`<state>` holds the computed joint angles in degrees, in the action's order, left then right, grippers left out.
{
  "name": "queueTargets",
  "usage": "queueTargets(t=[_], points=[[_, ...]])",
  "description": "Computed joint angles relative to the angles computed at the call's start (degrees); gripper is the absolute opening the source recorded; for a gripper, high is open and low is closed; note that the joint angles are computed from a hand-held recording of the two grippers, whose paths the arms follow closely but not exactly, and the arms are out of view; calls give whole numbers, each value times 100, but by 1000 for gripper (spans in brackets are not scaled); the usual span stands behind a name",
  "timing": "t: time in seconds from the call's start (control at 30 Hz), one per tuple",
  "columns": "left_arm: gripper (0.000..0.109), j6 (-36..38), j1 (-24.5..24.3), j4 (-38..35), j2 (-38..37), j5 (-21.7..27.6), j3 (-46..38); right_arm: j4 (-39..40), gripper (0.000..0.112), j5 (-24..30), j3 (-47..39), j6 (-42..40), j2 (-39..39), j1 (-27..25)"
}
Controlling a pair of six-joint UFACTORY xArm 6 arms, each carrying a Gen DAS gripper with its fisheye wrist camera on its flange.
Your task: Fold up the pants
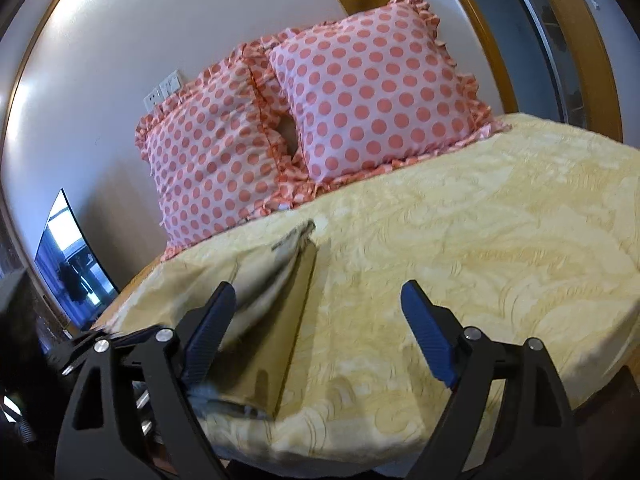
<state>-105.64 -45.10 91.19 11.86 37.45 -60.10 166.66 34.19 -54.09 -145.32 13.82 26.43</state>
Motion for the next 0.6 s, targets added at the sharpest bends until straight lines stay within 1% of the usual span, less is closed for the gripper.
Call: queueTargets(t=[0.03, 0.07, 0.1, 0.17, 0.2, 0.23, 0.27, 0.3, 0.33, 0.37, 0.4, 0.43, 0.47, 0.5, 0.53, 0.57, 0.6], points=[[77, -207, 2, 154, -194, -11, 200, -70, 84, 39, 5, 54, -46, -8], [78, -488, -21, 217, -537, 154, 552, -196, 84, 90, 1, 141, -83, 0], [79, -534, 113, 241, -657, 180, 665, -422, 85, 118, -34, 298, -99, 21], [80, -737, 301, -47, -996, 646, 1044, -1280, 85, 113, -287, 880, -14, 148], [80, -783, 430, -169, -1054, 724, 1111, -1816, 85, 24, -537, 1213, 113, 277], [80, -881, 557, -305, -1130, 803, 1203, -2132, 86, -71, -718, 1420, 217, 374], [80, -1115, 774, -270, -1214, 726, 1323, -2432, 86, -209, -937, 1630, 353, 499], [80, -1192, 953, -346, -1247, 625, 1384, -2738, 87, -332, -1159, 1858, 504, 608], [80, -1187, 1105, -449, -1242, 522, 1413, -3130, 88, -557, -1470, 2165, 728, 758], [80, -1141, 1280, -624, -1182, 423, 1430, -3317, 91, -721, -1631, 2311, 851, 848], [80, -1079, 1344, -819, -1135, 407, 1449, -3577, 93, -965, -1829, 2545, 1011, 955], [80, -1072, 1533, -1039, -1043, 150, 1490, -3974, 93, -1373, -2084, 3001, 1231, 1088], [81, -1306, 1720, -1018, -1067, -254, 1606, -4288, 94, -1625, -2224, 3362, 1402, 1173], [80, -1642, 1796, -758, -1161, -419, 1734, -4449, 94, -1673, -2212, 3483, 1444, 1194], [80, -1739, 1798, -644, -1175, -385, 1769, -4410, 94, -1746, -2128, 3364, 1374, 1224], [80, -1612, 1790, -714, -1210, -415, 1796, -4299, 94, -1854, -2046, 3183, 1301, 1267], [80, -1567, 1834, -726, -1278, -541, 1851, -4390, 94, -1924, -2022, 3242, 1276, 1292]])
